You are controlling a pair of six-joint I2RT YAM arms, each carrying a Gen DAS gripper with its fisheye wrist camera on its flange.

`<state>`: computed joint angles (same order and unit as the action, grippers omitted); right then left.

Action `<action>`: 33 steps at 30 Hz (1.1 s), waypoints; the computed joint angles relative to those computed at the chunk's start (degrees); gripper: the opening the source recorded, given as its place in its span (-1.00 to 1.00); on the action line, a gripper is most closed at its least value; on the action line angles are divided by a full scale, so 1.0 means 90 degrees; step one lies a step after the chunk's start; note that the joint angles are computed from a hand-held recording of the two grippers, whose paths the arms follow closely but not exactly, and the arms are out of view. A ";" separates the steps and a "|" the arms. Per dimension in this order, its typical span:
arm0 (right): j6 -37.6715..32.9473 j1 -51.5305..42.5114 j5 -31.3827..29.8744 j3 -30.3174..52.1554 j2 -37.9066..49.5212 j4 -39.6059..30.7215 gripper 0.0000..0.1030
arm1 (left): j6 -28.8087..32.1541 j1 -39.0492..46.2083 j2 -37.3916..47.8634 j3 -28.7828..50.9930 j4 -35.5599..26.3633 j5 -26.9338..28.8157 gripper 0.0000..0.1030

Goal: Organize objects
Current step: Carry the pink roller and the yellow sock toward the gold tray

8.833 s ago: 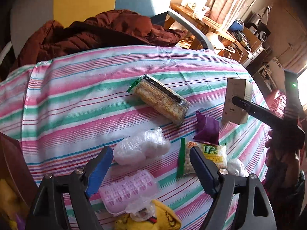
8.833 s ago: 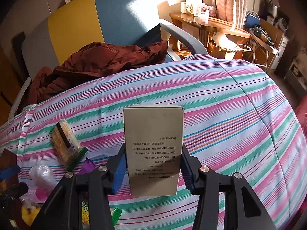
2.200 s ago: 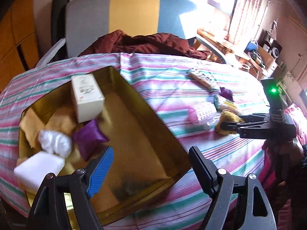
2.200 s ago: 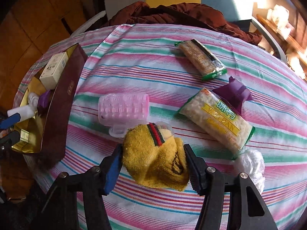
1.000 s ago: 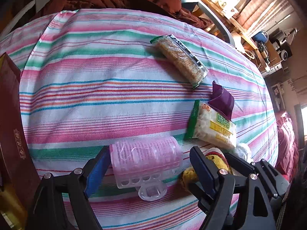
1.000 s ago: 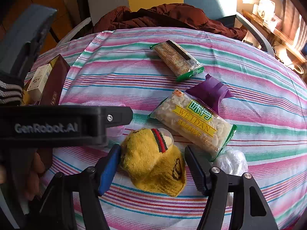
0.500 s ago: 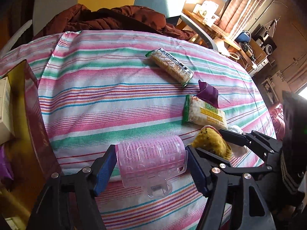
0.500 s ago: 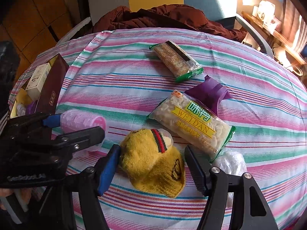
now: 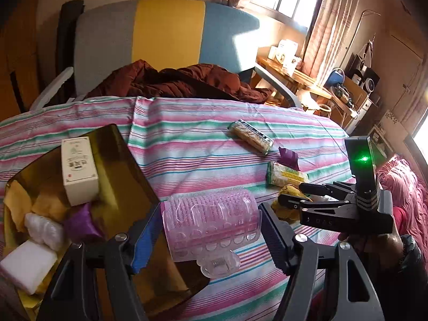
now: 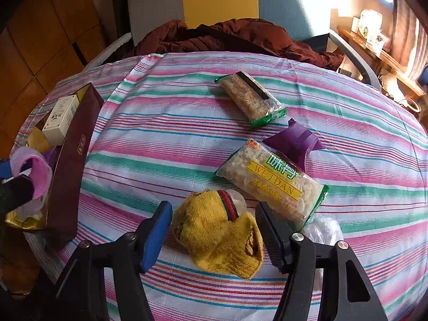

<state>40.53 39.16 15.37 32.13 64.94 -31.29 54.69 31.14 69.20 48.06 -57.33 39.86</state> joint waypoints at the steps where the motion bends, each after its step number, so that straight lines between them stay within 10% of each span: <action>1: 0.0027 -0.0005 0.0007 -0.0004 -0.0021 0.0003 0.21 | 0.0241 0.0307 0.0153 0.0150 -0.0145 0.0058 0.41; 13: 0.0187 -0.0102 -0.0043 0.0022 0.0495 0.0055 0.46 | 0.1213 0.1742 0.1366 0.0895 -0.0761 0.0286 0.41; 20: 0.0182 0.0121 0.0048 0.0125 0.0631 0.0064 0.08 | 0.1338 0.2005 0.1577 0.0957 -0.0761 0.0167 0.41; 33: 0.1023 0.1363 0.0459 0.0682 0.0272 -0.0245 0.07 | 0.1526 0.2643 0.1847 0.1398 -0.0634 0.0364 0.41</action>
<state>49.74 51.43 19.50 38.26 67.38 -33.49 68.43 54.93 85.82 60.64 -63.03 43.14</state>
